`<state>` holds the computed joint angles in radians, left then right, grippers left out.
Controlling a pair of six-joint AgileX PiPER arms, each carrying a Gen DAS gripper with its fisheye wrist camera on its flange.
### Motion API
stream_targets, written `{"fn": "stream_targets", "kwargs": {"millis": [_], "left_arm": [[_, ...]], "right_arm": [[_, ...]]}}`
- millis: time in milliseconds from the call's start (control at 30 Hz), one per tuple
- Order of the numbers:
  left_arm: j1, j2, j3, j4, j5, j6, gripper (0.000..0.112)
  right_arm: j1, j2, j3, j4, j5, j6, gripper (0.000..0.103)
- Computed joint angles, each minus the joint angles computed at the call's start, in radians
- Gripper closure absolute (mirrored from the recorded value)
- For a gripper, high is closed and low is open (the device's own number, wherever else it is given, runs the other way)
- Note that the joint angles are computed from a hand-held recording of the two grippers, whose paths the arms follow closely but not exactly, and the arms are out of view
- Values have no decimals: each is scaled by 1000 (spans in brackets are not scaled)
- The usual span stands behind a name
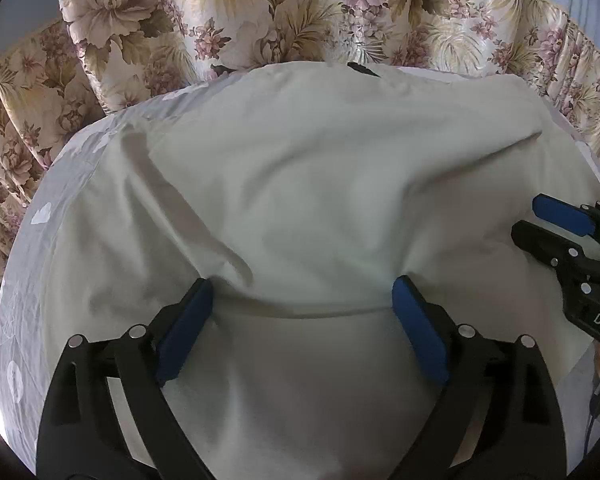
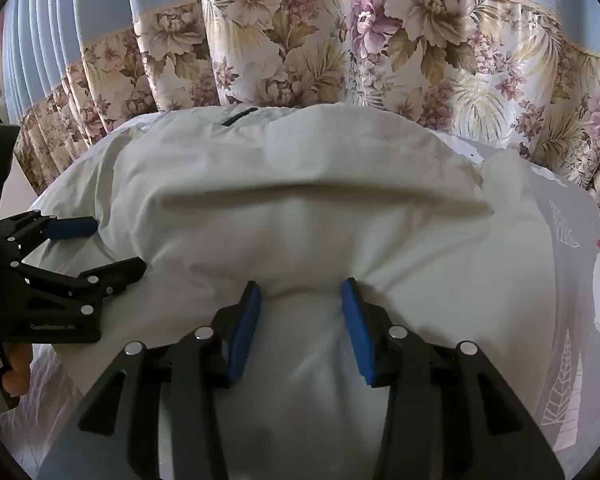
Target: Fold large clothes
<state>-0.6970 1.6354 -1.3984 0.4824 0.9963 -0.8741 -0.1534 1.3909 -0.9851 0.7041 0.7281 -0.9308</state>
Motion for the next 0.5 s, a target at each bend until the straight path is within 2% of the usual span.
{"fn": "stream_targets", "kwargs": {"millis": [100,167,267,300,333,367,400,500], "left_arm": [[3,12,-19,-5,11,0,18],[6,17,-35,-13,20,2,17],[2,-16,-30,-27,35,-3,17],[-4,-38,-20,-28,40,-10,16],[-11,-56,-10,-25,44,-20,14],[-22,-81,5,-20,46,-33,13],[-28,-94,12,-15,49,-39,13],[-48,-121,34,9,66,-63,12]], "right_arm": [[-2,1,-1,3,5,0,60],[-23,9,-20,21,46,-9,59],[-122,20,-87,68,192,-12,57],[-155,13,-93,80,210,-9,48],[-203,4,-102,105,236,-16,34],[-266,1,-113,147,273,-37,29],[-336,9,-125,189,318,-57,26],[-458,71,-176,207,403,-28,25]]}}
